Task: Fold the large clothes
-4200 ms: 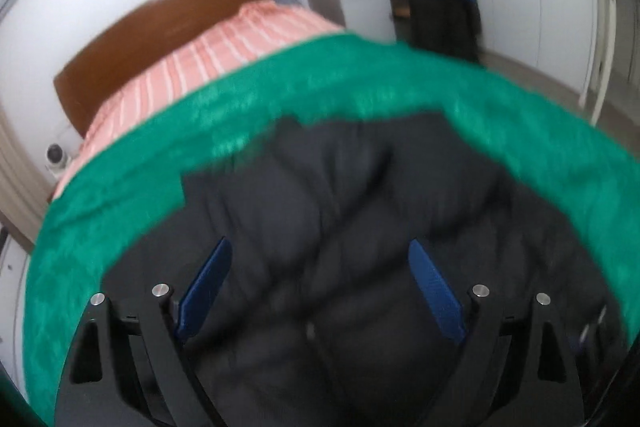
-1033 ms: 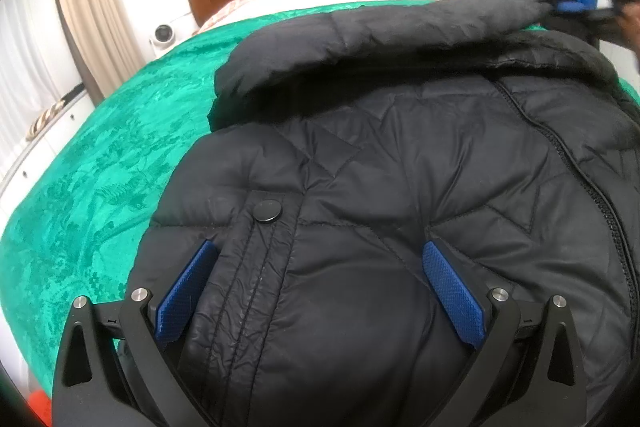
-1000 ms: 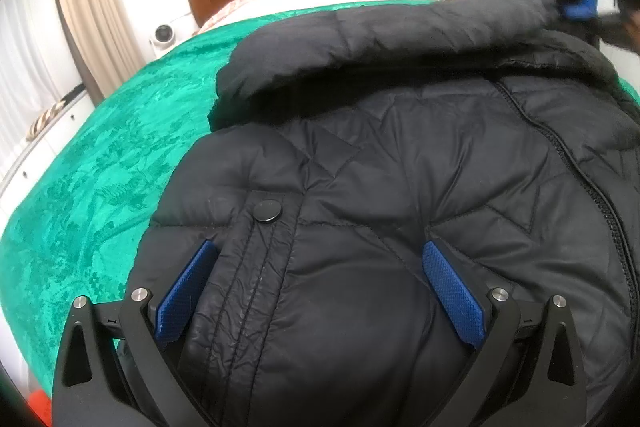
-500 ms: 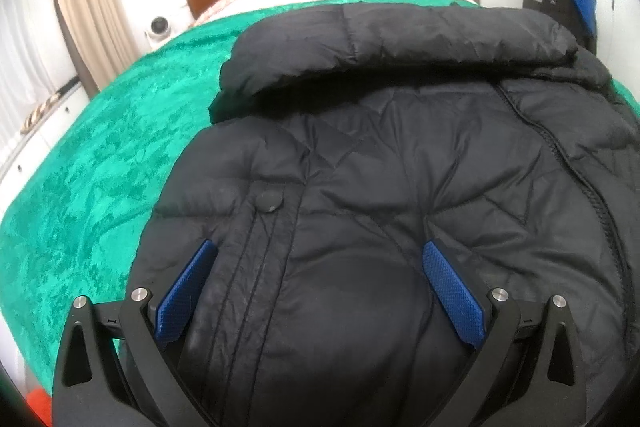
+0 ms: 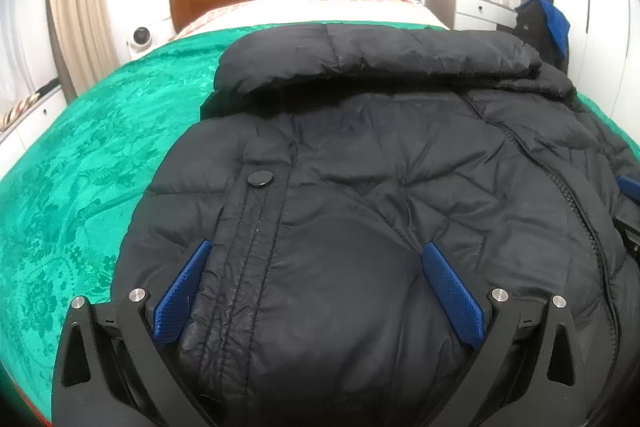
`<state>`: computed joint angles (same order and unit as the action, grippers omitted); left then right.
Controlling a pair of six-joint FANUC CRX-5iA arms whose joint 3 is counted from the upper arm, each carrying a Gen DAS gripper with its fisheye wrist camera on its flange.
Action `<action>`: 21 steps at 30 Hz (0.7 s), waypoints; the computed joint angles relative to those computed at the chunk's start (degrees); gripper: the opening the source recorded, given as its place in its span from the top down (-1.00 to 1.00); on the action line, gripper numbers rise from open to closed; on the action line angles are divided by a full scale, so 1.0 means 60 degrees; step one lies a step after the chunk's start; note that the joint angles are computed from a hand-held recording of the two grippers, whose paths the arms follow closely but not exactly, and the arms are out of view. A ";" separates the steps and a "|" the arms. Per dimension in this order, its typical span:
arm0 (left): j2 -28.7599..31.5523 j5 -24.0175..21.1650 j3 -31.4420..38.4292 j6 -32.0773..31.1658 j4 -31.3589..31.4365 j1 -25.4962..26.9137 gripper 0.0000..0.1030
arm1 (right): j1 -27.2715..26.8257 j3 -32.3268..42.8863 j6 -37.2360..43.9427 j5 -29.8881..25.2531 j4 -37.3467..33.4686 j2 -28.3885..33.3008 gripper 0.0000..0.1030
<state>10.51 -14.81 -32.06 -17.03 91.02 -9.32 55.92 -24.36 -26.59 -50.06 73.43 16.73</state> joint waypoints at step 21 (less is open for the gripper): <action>-0.0049 0.0073 -0.0031 0.0098 -0.0114 -0.0014 -0.99 | 0.0028 0.0200 0.0212 -0.0096 -0.0189 0.0139 -0.99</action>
<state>10.22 -14.37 -32.24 -16.44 90.33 -9.41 56.08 -23.16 -25.32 -50.64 72.29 17.56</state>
